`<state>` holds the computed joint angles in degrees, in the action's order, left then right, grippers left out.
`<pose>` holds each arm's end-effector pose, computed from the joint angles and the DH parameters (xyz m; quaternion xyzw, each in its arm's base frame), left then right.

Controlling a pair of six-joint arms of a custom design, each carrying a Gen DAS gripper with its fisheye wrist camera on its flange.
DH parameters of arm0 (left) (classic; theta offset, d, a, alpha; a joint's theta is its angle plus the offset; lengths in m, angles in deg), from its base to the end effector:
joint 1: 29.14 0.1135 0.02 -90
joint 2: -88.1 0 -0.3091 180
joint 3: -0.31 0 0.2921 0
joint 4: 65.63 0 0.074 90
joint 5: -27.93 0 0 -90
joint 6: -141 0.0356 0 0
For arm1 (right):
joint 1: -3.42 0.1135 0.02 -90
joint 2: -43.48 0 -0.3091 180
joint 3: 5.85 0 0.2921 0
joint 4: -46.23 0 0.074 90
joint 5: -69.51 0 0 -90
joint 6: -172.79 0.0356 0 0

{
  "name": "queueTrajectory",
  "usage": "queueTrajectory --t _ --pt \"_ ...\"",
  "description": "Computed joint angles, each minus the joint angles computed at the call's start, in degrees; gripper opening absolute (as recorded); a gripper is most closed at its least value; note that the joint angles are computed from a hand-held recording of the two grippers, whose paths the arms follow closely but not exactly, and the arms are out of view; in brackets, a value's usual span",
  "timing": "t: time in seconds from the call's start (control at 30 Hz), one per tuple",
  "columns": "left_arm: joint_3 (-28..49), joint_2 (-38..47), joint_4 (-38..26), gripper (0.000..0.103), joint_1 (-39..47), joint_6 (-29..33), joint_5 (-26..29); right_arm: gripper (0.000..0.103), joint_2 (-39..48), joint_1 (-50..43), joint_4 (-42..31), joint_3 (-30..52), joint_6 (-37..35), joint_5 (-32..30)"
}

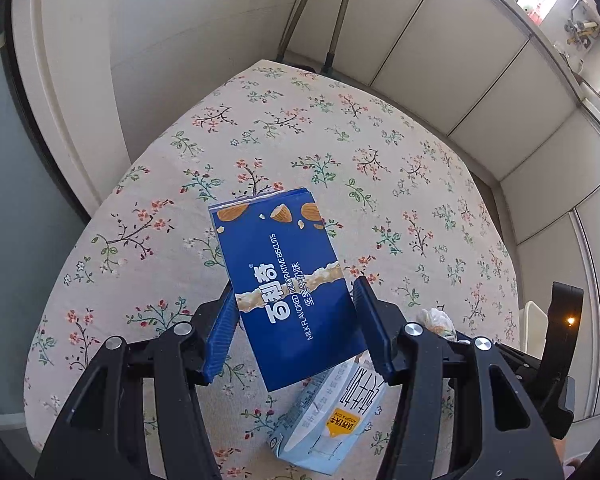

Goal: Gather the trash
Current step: 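Grasp the crumpled tissue ball with the right gripper while the left holds the biscuit packet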

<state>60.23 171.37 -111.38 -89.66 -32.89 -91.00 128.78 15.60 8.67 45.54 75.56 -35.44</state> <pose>0.1574 -0.2435 0.2065 -0.2372 0.9233 -0.0922 0.2876 0.2635 0.0663 0.1558 -0.1856 0.9610 0.1352 0.1539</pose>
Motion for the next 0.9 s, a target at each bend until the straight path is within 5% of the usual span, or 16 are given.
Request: queueTrajectory --t 0.43,0.9 --pt "0.5 0.1 0.4 0.054 -1.5 0.0 -2.7 0.034 -11.4 -8.1 -4.4 0.2 -3.9 -5.2" --pt "7.3 5.7 0.0 0.054 -5.0 2.5 -5.7 0.034 -17.8 -28.2 -9.6 3.6 -12.2 -14.0"
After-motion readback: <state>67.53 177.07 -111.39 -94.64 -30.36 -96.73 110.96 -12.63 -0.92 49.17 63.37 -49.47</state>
